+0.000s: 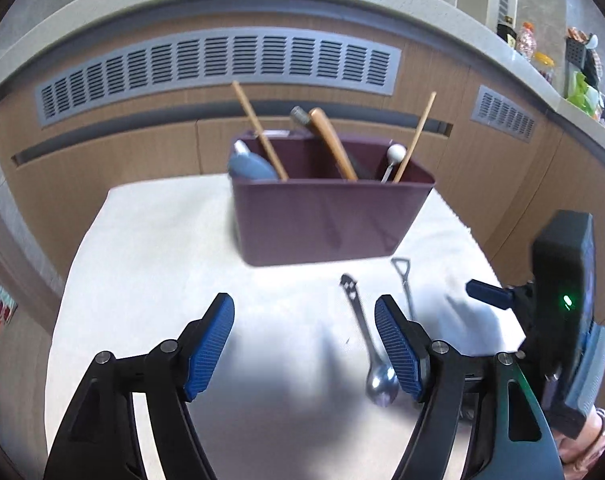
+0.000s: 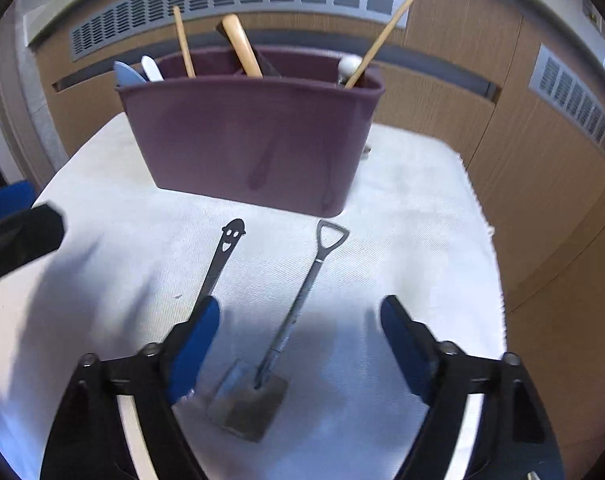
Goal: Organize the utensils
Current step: 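Grasp the smiley-face metal spoon with the left gripper while the right moves to the shovel spoon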
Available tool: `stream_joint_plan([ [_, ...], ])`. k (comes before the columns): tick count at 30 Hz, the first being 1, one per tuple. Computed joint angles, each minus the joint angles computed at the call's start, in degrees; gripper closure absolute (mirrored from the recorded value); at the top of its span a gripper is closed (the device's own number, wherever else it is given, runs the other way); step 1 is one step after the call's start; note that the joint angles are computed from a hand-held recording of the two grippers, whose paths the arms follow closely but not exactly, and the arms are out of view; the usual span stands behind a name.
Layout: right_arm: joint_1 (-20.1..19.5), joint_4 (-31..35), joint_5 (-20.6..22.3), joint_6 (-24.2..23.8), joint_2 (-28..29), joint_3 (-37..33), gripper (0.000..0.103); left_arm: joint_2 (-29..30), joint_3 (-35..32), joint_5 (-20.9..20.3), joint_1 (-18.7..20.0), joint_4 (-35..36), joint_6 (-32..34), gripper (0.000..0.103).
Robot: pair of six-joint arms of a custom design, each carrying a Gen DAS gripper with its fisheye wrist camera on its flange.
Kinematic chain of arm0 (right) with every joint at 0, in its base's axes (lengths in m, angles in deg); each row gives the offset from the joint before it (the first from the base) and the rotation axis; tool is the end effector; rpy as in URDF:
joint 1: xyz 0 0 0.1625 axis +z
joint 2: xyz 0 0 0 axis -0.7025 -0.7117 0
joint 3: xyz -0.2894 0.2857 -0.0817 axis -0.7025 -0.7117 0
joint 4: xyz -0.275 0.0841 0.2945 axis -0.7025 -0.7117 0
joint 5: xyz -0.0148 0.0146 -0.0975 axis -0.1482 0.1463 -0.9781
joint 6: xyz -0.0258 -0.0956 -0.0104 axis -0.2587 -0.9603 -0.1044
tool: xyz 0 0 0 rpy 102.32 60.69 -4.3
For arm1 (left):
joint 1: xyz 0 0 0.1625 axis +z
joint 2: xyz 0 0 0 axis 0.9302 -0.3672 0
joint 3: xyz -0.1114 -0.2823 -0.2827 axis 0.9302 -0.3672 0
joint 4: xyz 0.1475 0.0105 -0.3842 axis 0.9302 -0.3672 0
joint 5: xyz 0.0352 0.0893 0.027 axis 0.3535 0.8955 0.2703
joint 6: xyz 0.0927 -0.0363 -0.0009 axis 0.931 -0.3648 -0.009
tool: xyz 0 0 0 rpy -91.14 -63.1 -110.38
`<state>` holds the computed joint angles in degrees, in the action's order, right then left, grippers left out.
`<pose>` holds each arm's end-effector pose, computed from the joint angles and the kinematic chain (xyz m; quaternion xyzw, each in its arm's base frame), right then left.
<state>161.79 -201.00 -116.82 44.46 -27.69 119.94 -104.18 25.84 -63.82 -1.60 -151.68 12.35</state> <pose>0.4077 -0.6852 0.0173 0.1234 -0.8481 0.3124 0.4098 -0.1096 -0.7097 0.3685 0.3059 0.8805 -0.2864 0.2218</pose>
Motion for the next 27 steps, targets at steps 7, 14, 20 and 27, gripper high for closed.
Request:
stream_joint_plan([
  [7,-0.79,4.75,2.63,4.57,-2.02,2.79,0.076,-0.36,-0.91,1.22,1.53,2.97,-3.1,0.028],
  [14,-0.41,0.14,2.52,4.32,-6.4,11.52,0.096,0.58,-2.93,0.61,2.46,10.46,-7.22,0.028],
  [20,-0.56,-2.97,3.55,8.81,-12.44,20.89,0.096,0.46,-1.08,-0.1,1.16,15.19,-5.53,0.028],
  [27,-1.2,-8.55,6.84,9.59,-15.51,26.43,0.096,0.65,3.18,-0.37,-0.81,14.61,-2.02,0.028],
])
